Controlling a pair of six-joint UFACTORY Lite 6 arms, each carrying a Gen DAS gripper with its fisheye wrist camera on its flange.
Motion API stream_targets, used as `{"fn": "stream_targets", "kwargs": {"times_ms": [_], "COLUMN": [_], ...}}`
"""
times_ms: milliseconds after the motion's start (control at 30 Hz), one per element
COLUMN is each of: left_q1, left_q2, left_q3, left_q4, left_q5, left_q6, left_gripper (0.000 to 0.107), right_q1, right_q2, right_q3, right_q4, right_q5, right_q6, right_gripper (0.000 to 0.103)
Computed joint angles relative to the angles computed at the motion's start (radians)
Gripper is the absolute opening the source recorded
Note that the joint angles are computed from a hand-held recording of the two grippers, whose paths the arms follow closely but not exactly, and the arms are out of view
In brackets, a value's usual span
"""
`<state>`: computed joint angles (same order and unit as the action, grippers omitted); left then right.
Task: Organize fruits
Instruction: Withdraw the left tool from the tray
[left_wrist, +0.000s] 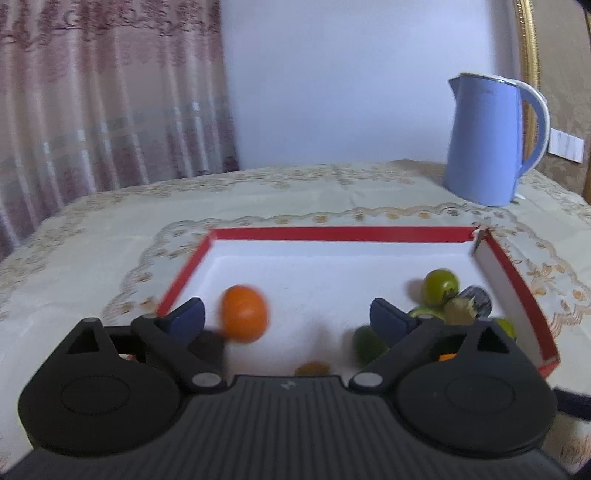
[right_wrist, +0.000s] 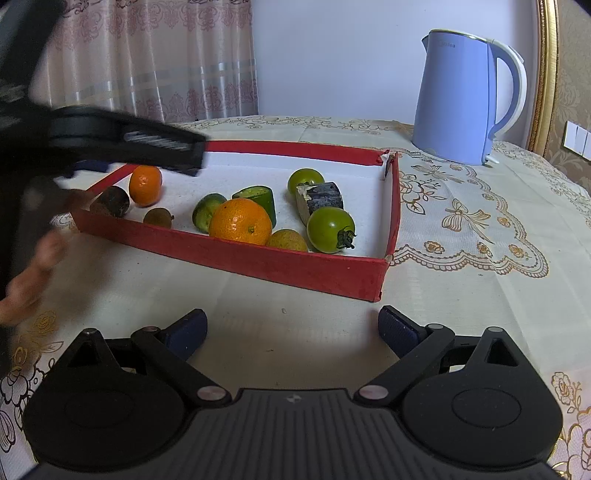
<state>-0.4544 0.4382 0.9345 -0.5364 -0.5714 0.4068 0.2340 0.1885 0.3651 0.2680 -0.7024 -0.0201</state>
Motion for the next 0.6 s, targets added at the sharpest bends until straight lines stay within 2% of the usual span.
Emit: {"fn": "stream_targets", "kwargs": {"times_ms": [100,267,333,467,533,600], "left_q1": [0.006,0.037,0.034,0.036,0.04,0.049], "left_q2": [-0.082,-0.202,-0.246,-0.337,-0.376,-0.41], "left_q3": [-0.11,-0.227,-0.274,-0.376,-0.413,-0.446], "left_q4": [-0.003,-0.021,-0.065,-0.081,-0.08,-0.054], "left_q5": [-0.037,0.0,-0.008,-0.033,-0.031,-0.028], "left_q6": [-0.016,-0.048,-0.021,-0.021,-0.026,-0.053], "left_gripper": [0.097,0.099,0.101,0.103,0.103,0.103], "right_q1": [0.002,0.001,0.031,0.055,0.091,0.163], "right_q2": [0.0,-0.003,-0.018,-0.079,-0.115,-0.138], "right_q3": [0.0,-0.002,-0.005,-0.057,-0.071,-0.063], "right_q4": [0.006,0.011,0.075,0.119,0.183,0.356], "right_q5": [0.001,0.004,0.016,0.002,0.008,0.016], "right_q6": [-0.006,-0.01,-0.029,0.061,0.033,-0.082], "right_gripper": [0.1,0.101,0.101,0.101,0.101,0.101]}}
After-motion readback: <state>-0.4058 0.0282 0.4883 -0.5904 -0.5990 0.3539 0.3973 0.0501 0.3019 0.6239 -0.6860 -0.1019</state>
